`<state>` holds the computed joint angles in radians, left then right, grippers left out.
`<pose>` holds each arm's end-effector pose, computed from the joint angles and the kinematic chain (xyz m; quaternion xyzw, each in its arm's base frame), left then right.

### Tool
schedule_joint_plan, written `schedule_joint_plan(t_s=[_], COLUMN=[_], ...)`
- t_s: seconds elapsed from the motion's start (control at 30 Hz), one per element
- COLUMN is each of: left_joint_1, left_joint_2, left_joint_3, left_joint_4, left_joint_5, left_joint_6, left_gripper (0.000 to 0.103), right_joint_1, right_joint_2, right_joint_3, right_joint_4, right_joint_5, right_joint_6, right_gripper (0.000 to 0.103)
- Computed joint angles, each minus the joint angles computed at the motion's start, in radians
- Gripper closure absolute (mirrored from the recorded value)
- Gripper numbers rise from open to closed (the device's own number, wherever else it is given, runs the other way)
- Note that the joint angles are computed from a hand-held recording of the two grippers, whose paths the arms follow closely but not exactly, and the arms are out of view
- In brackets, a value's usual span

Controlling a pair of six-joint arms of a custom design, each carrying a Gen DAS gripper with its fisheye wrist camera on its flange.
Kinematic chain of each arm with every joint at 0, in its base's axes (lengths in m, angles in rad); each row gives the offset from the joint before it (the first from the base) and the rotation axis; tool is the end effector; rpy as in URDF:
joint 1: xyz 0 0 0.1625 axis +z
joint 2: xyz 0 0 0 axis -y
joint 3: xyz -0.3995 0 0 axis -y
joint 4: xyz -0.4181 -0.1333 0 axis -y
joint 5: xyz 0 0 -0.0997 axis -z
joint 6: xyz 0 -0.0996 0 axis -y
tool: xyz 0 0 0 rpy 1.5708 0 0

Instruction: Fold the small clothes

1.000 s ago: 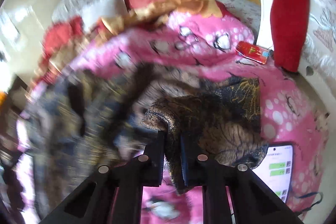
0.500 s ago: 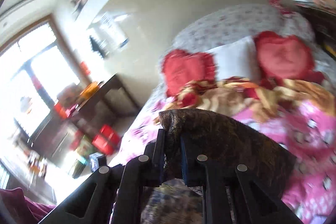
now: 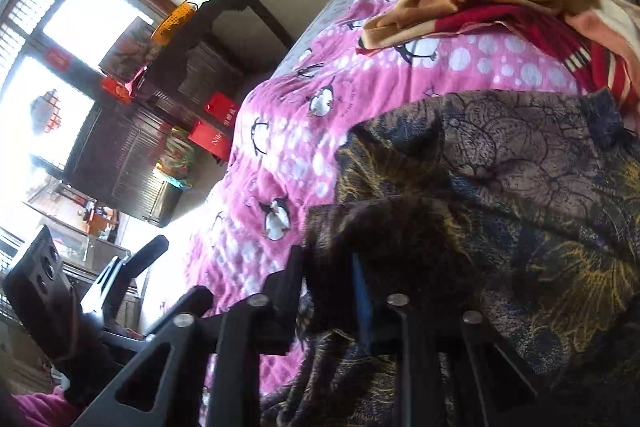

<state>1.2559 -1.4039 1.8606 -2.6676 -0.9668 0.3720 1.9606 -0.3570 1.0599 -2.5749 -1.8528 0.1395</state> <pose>0.0038 -0.6013 0.3659 0.2171 0.8848 -0.2922 0.2908 0.4081 -0.7155 -0.0299 0.1013 -0.9738 0.1797 0.0953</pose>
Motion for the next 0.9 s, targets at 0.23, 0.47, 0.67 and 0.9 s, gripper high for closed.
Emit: schedule_joint_plan(t_s=[0.23, 0.47, 0.67, 0.9], left_joint_1=[0.008, 0.015, -0.002, -0.024], left_joint_2=[0.068, 0.183, 0.186, 0.181], left_joint_3=[-0.028, -0.097, -0.092, -0.071], left_joint_4=[0.015, 0.089, 0.140, 0.095], left_joint_5=[-0.064, -0.076, -0.064, -0.020], left_joint_6=[-0.013, -0.060, -0.063, -0.012], left_gripper=[0.001, 0.013, 0.046, 0.066], right_joint_1=[0.040, 0.038, -0.035, -0.072], right_joint_2=[-0.318, -0.624, -0.661, -0.638], right_joint_3=[0.424, 0.762, 0.845, 0.823], right_joint_4=[-0.335, -0.485, -0.472, -0.441], right_joint_5=[-0.235, -0.603, -0.524, -0.544], right_joint_6=[-0.012, 0.134, 0.270, 0.312], right_gripper=[0.045, 0.041, 0.041, 0.094])
